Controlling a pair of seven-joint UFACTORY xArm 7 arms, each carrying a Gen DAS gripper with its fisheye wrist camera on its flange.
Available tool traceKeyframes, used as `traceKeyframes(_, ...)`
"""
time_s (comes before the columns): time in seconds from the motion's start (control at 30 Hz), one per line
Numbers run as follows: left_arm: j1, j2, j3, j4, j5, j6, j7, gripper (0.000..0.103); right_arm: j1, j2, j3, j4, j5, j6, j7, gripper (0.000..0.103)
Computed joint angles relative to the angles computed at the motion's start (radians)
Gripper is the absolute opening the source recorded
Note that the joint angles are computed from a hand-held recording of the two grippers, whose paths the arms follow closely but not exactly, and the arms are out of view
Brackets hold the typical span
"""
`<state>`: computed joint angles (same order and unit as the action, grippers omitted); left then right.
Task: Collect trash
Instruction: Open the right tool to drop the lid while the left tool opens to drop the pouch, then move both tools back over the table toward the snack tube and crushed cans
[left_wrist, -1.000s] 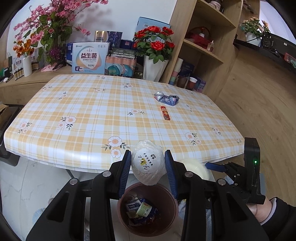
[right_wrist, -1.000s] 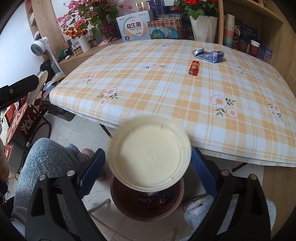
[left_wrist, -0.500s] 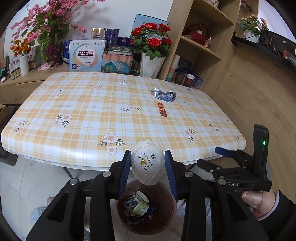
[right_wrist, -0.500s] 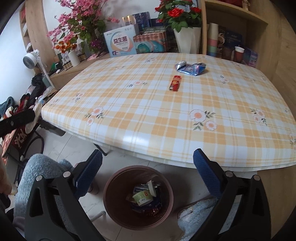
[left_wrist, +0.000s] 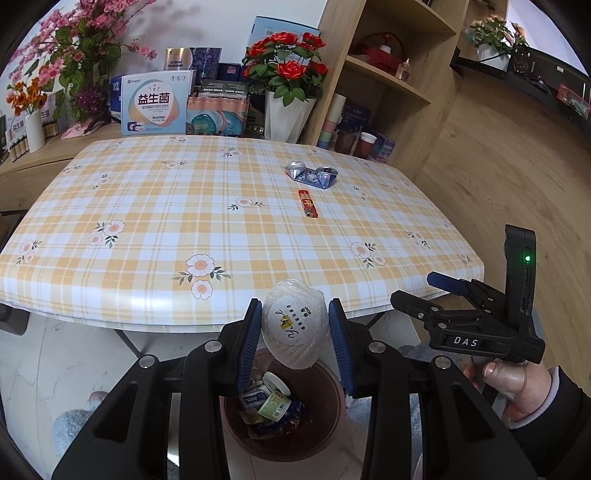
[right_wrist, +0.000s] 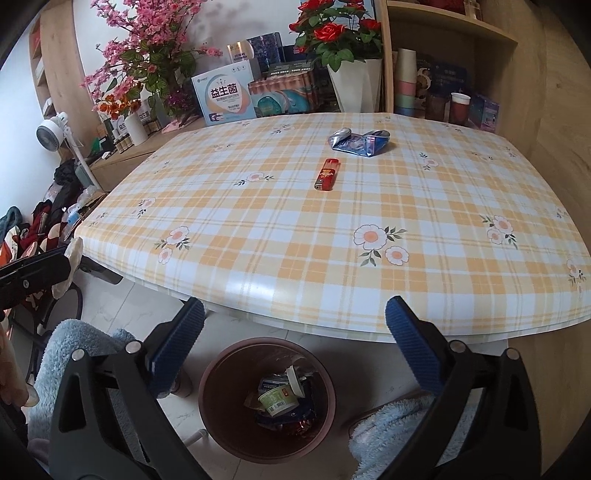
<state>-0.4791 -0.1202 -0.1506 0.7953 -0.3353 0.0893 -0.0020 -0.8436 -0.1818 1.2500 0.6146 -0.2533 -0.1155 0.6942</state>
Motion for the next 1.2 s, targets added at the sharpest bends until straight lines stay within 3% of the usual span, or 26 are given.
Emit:
traceKeyframes(0.23, -0.017, 0.016, 0.004, 0.017, -0.044, 0.01, 0.037, 0.037, -0.002, 0.008, -0.002, -0.005, 0.004, 0.0, -0.001, 0.097)
traceKeyframes(0.27, -0.036, 0.018, 0.017, 0.02, -0.1, 0.007, 0.079, 0.046, 0.002, 0.009, -0.007, -0.007, 0.004, -0.001, -0.001, 0.097)
traceKeyframes(0.3, -0.055, 0.017, 0.03, 0.02, -0.165, -0.002, 0.12, 0.066, 0.004, 0.009, -0.009, -0.007, 0.005, 0.0, -0.002, 0.097)
traceKeyframes(0.37, -0.052, 0.008, 0.024, 0.006, -0.188, -0.044, 0.121, 0.074, 0.004, 0.008, -0.01, -0.008, 0.004, -0.001, -0.002, 0.097)
traceKeyframes(0.5, 0.068, -0.006, -0.053, -0.01, 0.047, -0.059, -0.092, 0.078, 0.003, 0.008, -0.011, -0.01, 0.005, 0.001, 0.001, 0.097)
traceKeyframes(0.7, 0.144, -0.015, -0.087, -0.026, 0.249, -0.071, -0.284, 0.087, 0.004, 0.0, -0.014, -0.014, 0.005, 0.002, 0.006, 0.097)
traceKeyframes(0.9, 0.191, -0.02, -0.105, -0.032, 0.391, -0.07, -0.407, 0.09, 0.008, -0.007, -0.025, -0.015, -0.004, 0.008, 0.019, 0.097)
traceKeyframes(1.2, 0.227, 0.007, -0.104, -0.005, 0.521, -0.058, -0.509, 0.091, -0.012, -0.013, -0.033, -0.011, -0.032, 0.021, 0.038, 0.097)
